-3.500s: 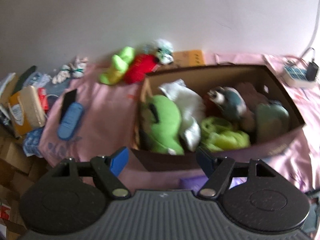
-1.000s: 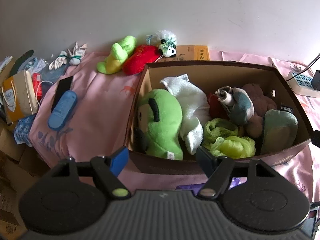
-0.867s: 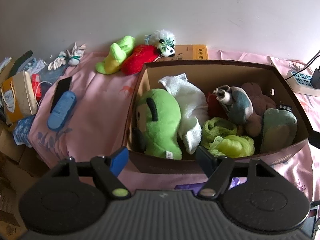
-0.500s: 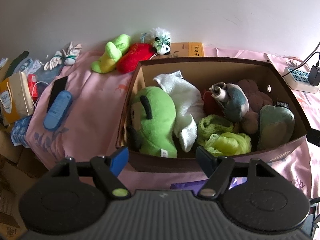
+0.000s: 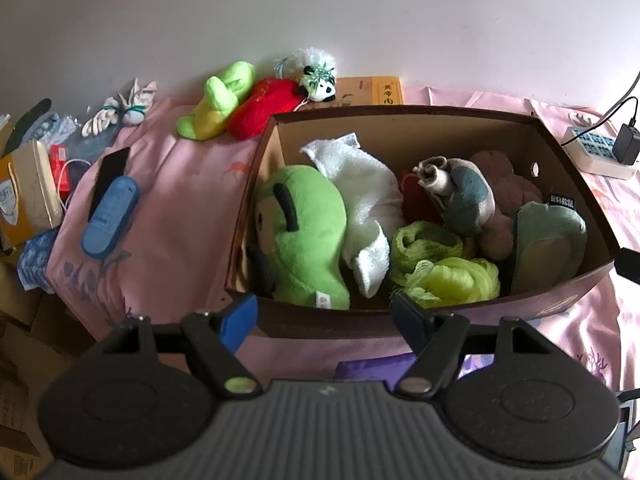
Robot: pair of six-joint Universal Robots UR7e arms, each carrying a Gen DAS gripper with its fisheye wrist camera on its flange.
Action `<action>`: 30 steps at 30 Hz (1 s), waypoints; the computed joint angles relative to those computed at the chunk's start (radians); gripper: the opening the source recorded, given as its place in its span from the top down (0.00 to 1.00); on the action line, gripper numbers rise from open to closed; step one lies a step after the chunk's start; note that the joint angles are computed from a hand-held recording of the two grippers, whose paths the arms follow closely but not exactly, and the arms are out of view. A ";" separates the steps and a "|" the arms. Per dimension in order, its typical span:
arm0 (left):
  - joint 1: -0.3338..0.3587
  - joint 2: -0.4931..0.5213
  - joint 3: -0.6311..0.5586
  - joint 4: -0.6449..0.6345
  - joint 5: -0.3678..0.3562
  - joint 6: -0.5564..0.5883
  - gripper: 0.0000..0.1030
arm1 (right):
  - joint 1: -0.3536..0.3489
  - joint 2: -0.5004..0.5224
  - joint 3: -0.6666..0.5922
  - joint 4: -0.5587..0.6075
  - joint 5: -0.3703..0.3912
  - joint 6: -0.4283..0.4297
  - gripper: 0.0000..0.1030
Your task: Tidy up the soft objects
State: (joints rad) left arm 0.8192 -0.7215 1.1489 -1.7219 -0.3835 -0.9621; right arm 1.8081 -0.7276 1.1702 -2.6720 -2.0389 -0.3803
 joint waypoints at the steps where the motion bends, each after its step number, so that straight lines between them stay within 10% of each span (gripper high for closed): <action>1: 0.000 -0.001 0.001 -0.004 -0.003 0.005 0.27 | 0.000 0.000 0.000 -0.001 0.000 0.000 0.72; 30: -0.008 -0.006 0.026 -0.069 0.011 0.046 0.27 | -0.006 -0.014 0.033 -0.043 0.059 -0.002 0.71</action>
